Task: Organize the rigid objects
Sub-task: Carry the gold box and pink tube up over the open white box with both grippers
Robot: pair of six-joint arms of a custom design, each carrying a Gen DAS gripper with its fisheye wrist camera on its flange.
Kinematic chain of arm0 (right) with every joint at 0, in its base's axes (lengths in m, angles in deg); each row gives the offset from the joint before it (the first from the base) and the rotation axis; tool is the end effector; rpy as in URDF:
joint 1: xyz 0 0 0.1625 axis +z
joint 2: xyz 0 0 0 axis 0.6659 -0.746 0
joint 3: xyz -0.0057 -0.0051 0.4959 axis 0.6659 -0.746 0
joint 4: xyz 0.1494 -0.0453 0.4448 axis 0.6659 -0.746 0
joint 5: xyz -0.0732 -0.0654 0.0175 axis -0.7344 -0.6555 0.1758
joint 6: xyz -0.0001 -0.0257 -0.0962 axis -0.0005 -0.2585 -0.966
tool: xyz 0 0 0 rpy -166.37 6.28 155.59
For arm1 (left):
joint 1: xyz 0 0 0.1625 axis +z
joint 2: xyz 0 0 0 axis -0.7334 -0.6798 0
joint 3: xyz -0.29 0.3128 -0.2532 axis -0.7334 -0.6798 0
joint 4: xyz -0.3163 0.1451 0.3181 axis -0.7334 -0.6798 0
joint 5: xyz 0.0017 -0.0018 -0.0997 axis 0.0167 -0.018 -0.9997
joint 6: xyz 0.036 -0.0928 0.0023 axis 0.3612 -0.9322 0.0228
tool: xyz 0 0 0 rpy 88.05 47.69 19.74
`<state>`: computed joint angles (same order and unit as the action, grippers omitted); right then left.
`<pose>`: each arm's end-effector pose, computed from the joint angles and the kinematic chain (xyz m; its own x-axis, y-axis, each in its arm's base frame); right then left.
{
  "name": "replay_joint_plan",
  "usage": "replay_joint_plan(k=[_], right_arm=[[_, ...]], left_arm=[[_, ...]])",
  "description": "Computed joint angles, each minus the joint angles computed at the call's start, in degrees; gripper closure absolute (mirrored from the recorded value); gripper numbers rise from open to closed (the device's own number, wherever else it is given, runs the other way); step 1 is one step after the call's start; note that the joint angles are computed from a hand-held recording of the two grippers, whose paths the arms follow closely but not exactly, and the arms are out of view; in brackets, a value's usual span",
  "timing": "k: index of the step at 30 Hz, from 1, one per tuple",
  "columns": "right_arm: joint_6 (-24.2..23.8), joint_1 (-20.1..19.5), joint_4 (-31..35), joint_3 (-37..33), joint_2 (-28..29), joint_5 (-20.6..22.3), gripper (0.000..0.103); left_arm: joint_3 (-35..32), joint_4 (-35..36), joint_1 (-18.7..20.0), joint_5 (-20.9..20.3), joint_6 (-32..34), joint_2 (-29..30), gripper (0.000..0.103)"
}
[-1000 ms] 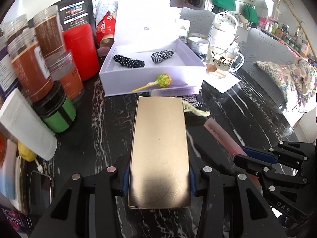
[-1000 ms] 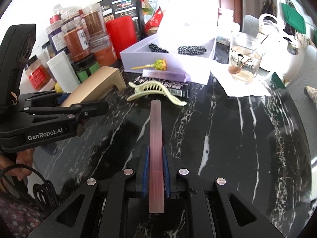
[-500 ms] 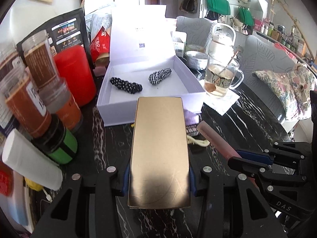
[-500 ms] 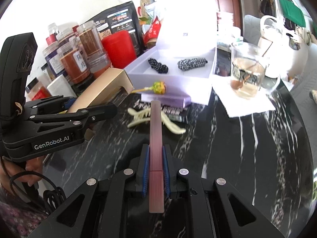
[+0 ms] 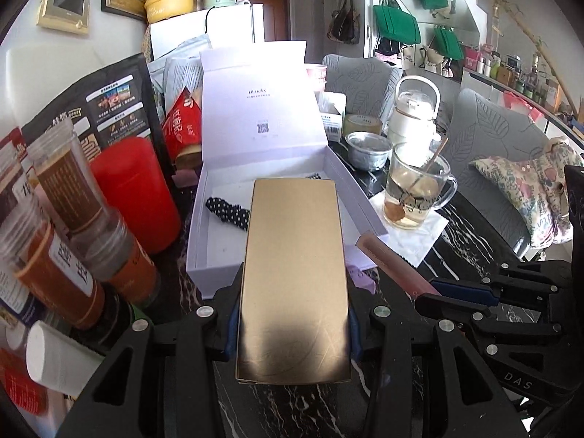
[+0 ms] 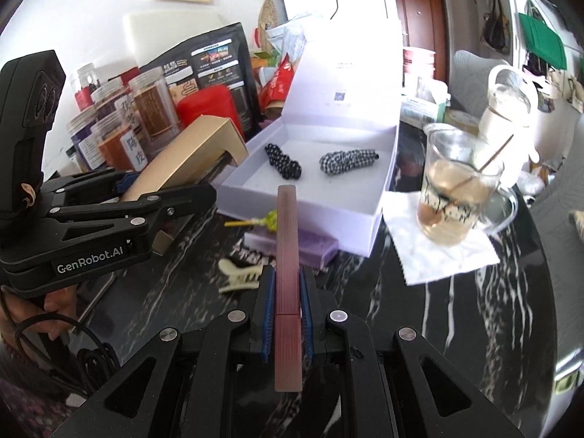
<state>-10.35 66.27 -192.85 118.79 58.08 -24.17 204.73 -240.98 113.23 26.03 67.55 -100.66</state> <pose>0.3103 -0.5959 -0.0647 -0.6586 -0.6326 0.4075 -0.7480 0.6096 -0.2624 -0.0211 -0.5575 0.2635 -0.6886 0.0150 -0.7250 0.5428 0.6736 -0.5016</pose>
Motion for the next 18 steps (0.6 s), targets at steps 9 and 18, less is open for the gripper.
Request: replay_joint_plan(k=[9, 18], right_arm=[[-0.97, 0.43, 1.78, -3.96, 0.47, 0.21, 0.09], [-1.35, 0.7, 4.81, -9.64, 2.49, -0.55, 0.09]], left_arm=[[-4.14, -1.27, 0.72, -1.31, 3.56, 1.57, 0.059], [-8.86, -0.74, 2.58, -3.36, 4.54, 3.42, 0.059]])
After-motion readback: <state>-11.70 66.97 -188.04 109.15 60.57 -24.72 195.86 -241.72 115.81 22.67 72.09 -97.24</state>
